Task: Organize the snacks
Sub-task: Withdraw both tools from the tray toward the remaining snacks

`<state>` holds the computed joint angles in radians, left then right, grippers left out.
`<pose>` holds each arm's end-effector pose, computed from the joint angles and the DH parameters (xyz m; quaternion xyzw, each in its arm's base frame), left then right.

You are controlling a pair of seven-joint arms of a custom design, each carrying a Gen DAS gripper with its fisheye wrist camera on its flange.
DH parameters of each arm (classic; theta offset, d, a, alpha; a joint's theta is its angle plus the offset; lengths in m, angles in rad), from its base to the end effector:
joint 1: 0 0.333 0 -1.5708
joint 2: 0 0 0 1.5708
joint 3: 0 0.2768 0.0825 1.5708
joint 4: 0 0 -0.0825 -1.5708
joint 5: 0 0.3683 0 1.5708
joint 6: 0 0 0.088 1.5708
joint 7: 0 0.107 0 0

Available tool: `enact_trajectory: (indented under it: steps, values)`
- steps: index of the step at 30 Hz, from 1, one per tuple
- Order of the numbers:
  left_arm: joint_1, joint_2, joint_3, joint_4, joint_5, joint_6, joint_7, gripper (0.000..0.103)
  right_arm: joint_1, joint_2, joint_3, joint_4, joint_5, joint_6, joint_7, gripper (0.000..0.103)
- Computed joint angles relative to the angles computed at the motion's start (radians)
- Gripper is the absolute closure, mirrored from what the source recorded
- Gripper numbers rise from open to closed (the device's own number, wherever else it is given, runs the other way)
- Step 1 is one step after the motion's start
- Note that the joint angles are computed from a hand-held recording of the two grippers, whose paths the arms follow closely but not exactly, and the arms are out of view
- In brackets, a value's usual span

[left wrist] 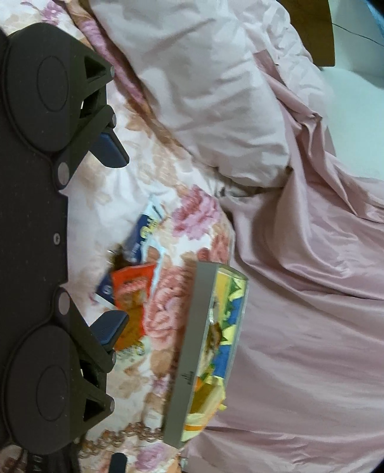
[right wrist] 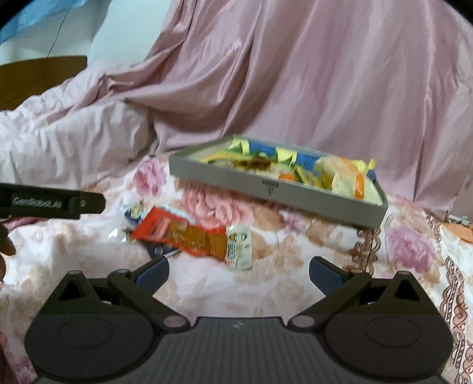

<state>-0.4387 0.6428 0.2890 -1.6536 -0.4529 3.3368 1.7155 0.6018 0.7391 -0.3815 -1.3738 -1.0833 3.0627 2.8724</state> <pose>0.6860 -0.0985 0.3579 -0.6222 0.5945 -0.3718 0.3480 0.6630 0.2941 0.3440 -0.6659 0.5450 -0.3645 0.3560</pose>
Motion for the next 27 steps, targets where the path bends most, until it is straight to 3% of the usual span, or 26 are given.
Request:
enact_trajectory:
  steps: [7,18,20,24,27]
  values:
    - [-0.002,0.011,0.019,-0.010,0.029,-0.034,-0.017,0.001,-0.090,0.012,0.153,0.017,0.187,-0.103,-0.262,0.000]
    - [0.073,0.078,-0.025,0.086,0.111,-0.068,-0.082,0.001,-0.117,0.058,0.211,0.080,0.383,-0.199,-0.475,0.000]
    - [0.136,0.090,-0.089,0.122,0.142,-0.079,-0.067,0.001,-0.124,0.075,0.221,0.106,0.411,-0.209,-0.510,0.000]
    - [0.301,0.126,-0.276,0.209,0.204,-0.105,0.000,0.001,-0.138,0.126,0.241,0.184,0.461,-0.234,-0.607,0.000]
    - [0.346,0.164,-0.326,0.264,0.222,-0.105,0.029,0.001,-0.153,0.170,0.260,0.249,0.495,-0.234,-0.703,0.000]
